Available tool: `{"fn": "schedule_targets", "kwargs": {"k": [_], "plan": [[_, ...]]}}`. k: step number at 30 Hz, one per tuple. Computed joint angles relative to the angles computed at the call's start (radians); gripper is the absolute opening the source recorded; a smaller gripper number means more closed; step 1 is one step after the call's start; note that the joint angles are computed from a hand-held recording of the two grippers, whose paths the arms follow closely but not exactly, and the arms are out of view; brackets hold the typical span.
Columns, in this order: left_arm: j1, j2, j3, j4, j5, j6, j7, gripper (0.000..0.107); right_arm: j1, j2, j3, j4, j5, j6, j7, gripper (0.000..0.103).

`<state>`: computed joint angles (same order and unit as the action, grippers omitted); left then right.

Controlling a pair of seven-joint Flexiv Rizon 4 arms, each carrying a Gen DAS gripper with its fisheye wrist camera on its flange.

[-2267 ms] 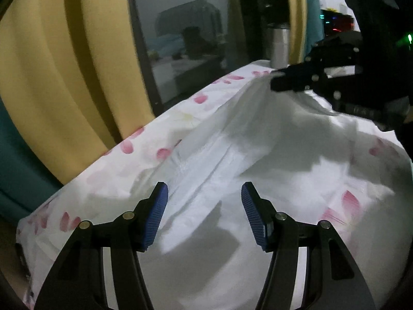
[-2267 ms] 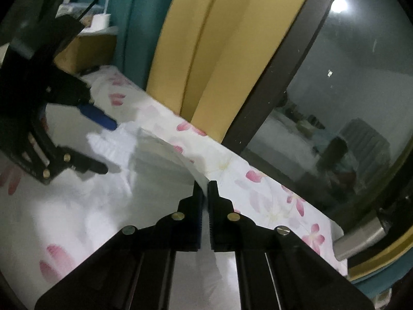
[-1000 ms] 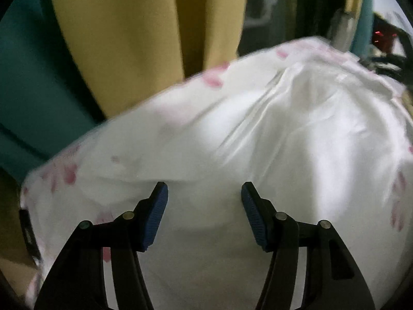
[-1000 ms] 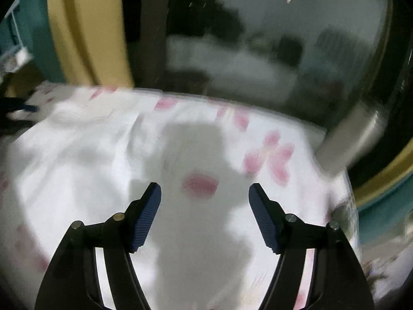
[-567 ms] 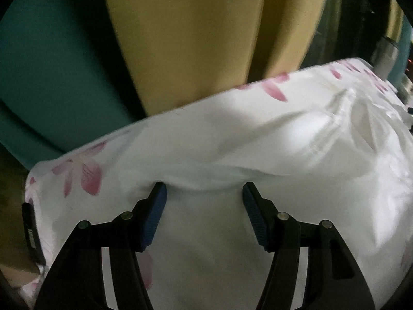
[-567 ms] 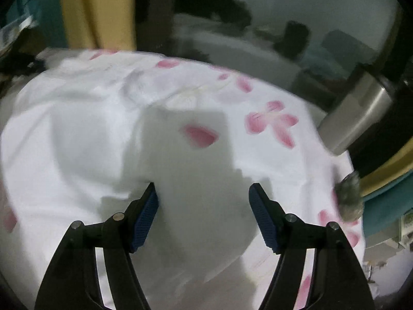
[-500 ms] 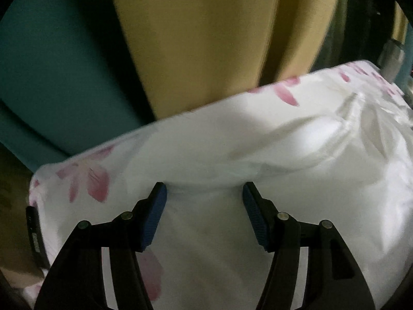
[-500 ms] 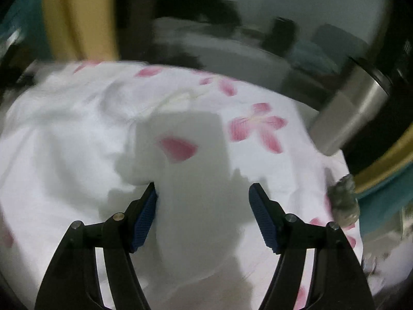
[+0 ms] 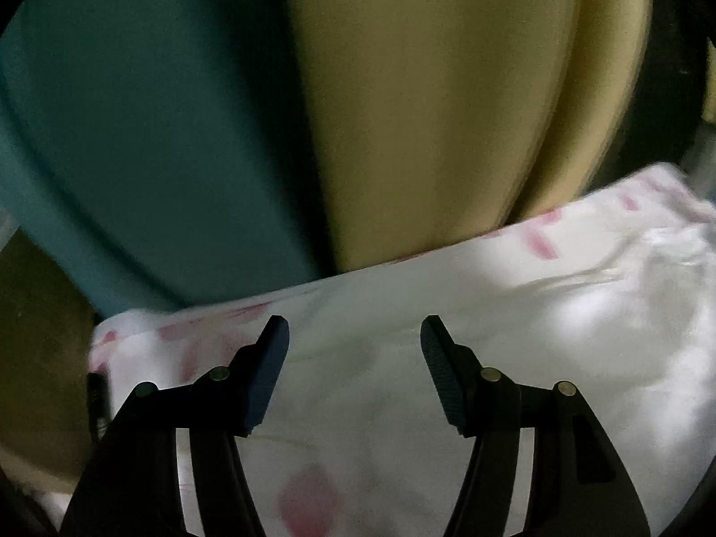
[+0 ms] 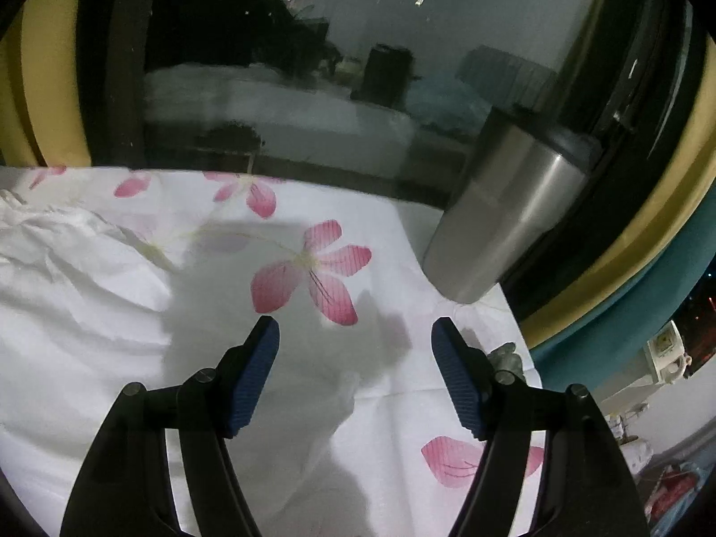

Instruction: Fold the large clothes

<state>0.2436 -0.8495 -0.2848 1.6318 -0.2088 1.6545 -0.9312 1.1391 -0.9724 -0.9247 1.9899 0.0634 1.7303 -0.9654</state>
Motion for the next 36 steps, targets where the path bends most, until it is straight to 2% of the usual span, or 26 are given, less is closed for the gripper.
{"fn": "schedule_targets", "kwargs": {"k": [3,4,5,6,7,8,10,12,17,18,19,20,21,22,23,24,27,30,33,36], "plan": [[0.042,0.029,-0.096,0.047,0.040,-0.027,0.068,0.065,0.041,-0.029,-0.033,0.005,0.051,0.088,0.007,0.071],[0.061,0.031,-0.142,0.058,0.045,-0.056,0.097,0.065,0.031,-0.014,-0.003,-0.004,0.073,0.142,-0.008,0.071],[0.074,0.030,-0.186,0.065,0.024,-0.100,0.146,0.065,-0.007,0.024,0.061,-0.021,0.047,0.173,-0.039,0.071],[0.067,0.024,-0.198,0.053,0.029,-0.147,0.153,0.065,-0.050,0.059,0.126,-0.043,0.008,0.161,-0.075,0.072],[0.034,0.008,-0.177,0.011,0.017,-0.194,0.162,0.065,-0.098,0.094,0.206,-0.081,-0.015,0.107,-0.141,0.072],[-0.014,-0.002,-0.135,-0.023,0.012,-0.233,0.159,0.065,-0.140,0.104,0.261,-0.118,-0.102,0.048,-0.144,0.072],[-0.072,-0.015,-0.067,-0.050,-0.005,-0.257,0.155,0.065,-0.164,0.080,0.294,-0.180,-0.149,-0.013,-0.177,0.072],[-0.132,-0.037,-0.007,-0.109,-0.031,-0.315,0.136,0.065,-0.224,0.069,0.365,-0.253,-0.227,-0.101,-0.197,0.072],[-0.218,-0.098,0.075,-0.211,-0.079,-0.293,0.097,0.066,-0.374,0.043,0.505,-0.409,-0.319,-0.216,-0.175,0.072],[-0.222,-0.112,0.077,-0.226,-0.089,-0.278,0.086,0.069,-0.389,0.031,0.512,-0.435,-0.331,-0.235,-0.163,0.072],[-0.232,-0.125,0.092,-0.244,-0.102,-0.266,0.057,0.075,-0.419,0.021,0.540,-0.468,-0.344,-0.249,-0.161,0.077],[-0.238,-0.136,0.101,-0.261,-0.110,-0.264,0.036,0.076,-0.444,0.005,0.563,-0.512,-0.315,-0.266,-0.179,0.078],[-0.241,-0.140,0.109,-0.269,-0.117,-0.259,0.014,0.076,-0.449,-0.002,0.553,-0.528,-0.344,-0.282,-0.132,0.078],[-0.240,-0.140,0.114,-0.269,-0.121,-0.247,-0.005,0.076,-0.431,-0.012,0.510,-0.532,-0.387,-0.298,-0.060,0.078],[-0.248,-0.143,0.131,-0.275,-0.122,-0.230,-0.031,0.076,-0.413,-0.031,0.471,-0.551,-0.382,-0.308,-0.042,0.078],[-0.256,-0.143,0.154,-0.272,-0.124,-0.197,-0.067,0.076,-0.416,-0.041,0.465,-0.565,-0.392,-0.310,-0.023,0.078],[-0.222,-0.126,0.139,-0.244,-0.120,-0.148,-0.104,0.076,-0.415,-0.053,0.449,-0.574,-0.420,-0.304,0.035,0.078],[-0.172,-0.093,0.098,-0.194,-0.103,-0.135,-0.094,0.076,-0.390,-0.057,0.413,-0.558,-0.468,-0.295,0.076,0.078],[-0.097,-0.045,0.027,-0.104,-0.083,-0.105,-0.053,0.076,-0.343,-0.028,0.358,-0.482,-0.510,-0.244,0.121,0.078],[-0.026,0.009,-0.032,-0.010,-0.093,-0.095,-0.038,0.076,-0.260,-0.012,0.246,-0.389,-0.537,-0.180,0.173,0.078]]}}
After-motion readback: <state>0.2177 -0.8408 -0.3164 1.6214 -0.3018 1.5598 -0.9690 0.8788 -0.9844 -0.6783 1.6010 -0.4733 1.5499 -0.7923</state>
